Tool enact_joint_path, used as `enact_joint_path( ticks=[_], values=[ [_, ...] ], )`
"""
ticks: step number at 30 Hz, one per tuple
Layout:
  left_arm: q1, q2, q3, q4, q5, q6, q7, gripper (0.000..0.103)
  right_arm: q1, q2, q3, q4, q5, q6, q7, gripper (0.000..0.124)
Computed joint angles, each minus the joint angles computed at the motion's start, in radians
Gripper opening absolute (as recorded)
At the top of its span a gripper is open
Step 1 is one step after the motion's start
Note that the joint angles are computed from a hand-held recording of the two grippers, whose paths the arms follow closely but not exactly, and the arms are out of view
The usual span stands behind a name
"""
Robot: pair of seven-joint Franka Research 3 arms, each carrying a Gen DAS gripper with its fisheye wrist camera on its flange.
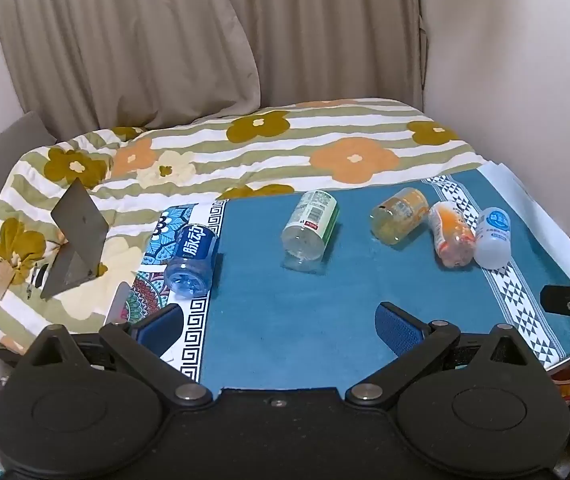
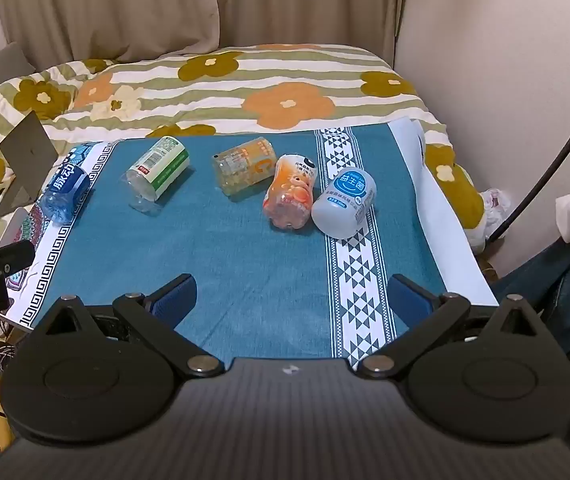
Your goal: Flip cup upright
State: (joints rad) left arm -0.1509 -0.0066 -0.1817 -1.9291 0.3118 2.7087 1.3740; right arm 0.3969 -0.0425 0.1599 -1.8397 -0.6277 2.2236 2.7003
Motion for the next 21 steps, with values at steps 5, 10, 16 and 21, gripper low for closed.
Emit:
enact_joint_path(
  ticks=[5,10,16,21],
  values=[
    [-0.004,0.006,-0.004,0.011,0.009,-0.016,-0.01,0.103,0.001,0.005,-0.001,0.006,0.002,-0.002,-0.002,0.103],
    [0.002,0.004,0.002,0.003,-0.018,0.006,0.011,0.103,0.002,0.007,-0.003,0.011,0.008,-0.007,-0.002,0.103],
    [0.004,0.003,0.002,0.0,-0.021,0.01,0.018,0.103,0.003,0.026,-0.01,0.03,0.019,-0.002,-0.008,0.103],
    [0.004,0.007,0.001,0.01,-0.01,0.004,0.009,0.103,0.009,0.024,-0.011,0.03,0.023,-0.007,-0.009,0.103]
  ],
)
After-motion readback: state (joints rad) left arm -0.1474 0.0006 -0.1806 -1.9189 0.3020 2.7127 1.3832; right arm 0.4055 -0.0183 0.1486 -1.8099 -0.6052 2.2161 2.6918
